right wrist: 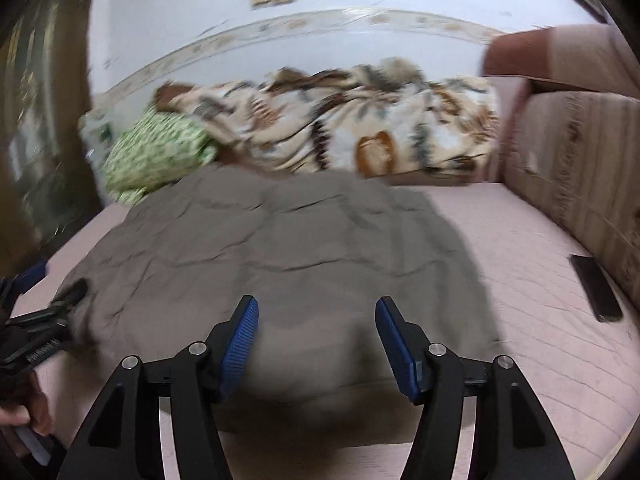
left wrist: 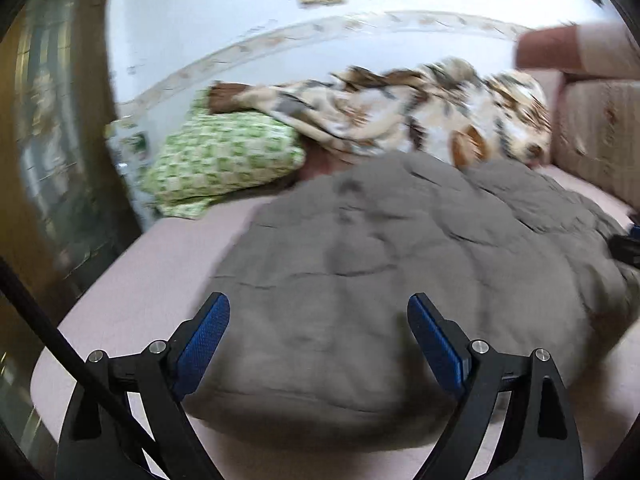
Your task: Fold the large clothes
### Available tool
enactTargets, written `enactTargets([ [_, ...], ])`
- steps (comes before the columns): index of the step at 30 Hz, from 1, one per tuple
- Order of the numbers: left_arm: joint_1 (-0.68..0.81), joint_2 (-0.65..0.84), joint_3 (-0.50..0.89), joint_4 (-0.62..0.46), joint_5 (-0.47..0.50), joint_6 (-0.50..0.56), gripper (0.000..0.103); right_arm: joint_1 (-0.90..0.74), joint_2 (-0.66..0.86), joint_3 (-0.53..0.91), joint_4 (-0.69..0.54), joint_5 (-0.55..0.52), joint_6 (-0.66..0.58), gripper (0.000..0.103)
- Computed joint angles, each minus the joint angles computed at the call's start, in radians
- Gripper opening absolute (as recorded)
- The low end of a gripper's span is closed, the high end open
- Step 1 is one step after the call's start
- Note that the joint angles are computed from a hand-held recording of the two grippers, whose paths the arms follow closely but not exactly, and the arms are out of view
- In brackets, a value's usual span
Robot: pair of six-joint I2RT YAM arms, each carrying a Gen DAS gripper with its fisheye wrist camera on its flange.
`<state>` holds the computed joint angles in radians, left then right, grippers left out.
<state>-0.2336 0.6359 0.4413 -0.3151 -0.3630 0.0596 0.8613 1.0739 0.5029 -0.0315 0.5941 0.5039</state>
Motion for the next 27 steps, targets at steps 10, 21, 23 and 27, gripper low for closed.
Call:
enactTargets([
  [10, -0.016, 0.344, 0.073, 0.032, 0.048, -0.083, 0.091, -0.080, 0.311, 0.134, -0.035, -0.146, 0.010, 0.081],
  [21, -0.119, 0.053, 0.052, -0.157, -0.073, -0.151, 0.091, 0.068, 0.119, 0.081, -0.094, 0.008, 0.081, 0.083],
  [23, -0.187, -0.042, 0.059, -0.266, -0.129, -0.194, 0.091, 0.167, 0.050, 0.060, -0.135, 0.110, 0.114, 0.083],
  [27, -0.411, -0.198, 0.119, -0.557, -0.270, -0.379, 0.091, 0.452, -0.055, 0.045, -0.305, 0.366, 0.276, 0.089],
])
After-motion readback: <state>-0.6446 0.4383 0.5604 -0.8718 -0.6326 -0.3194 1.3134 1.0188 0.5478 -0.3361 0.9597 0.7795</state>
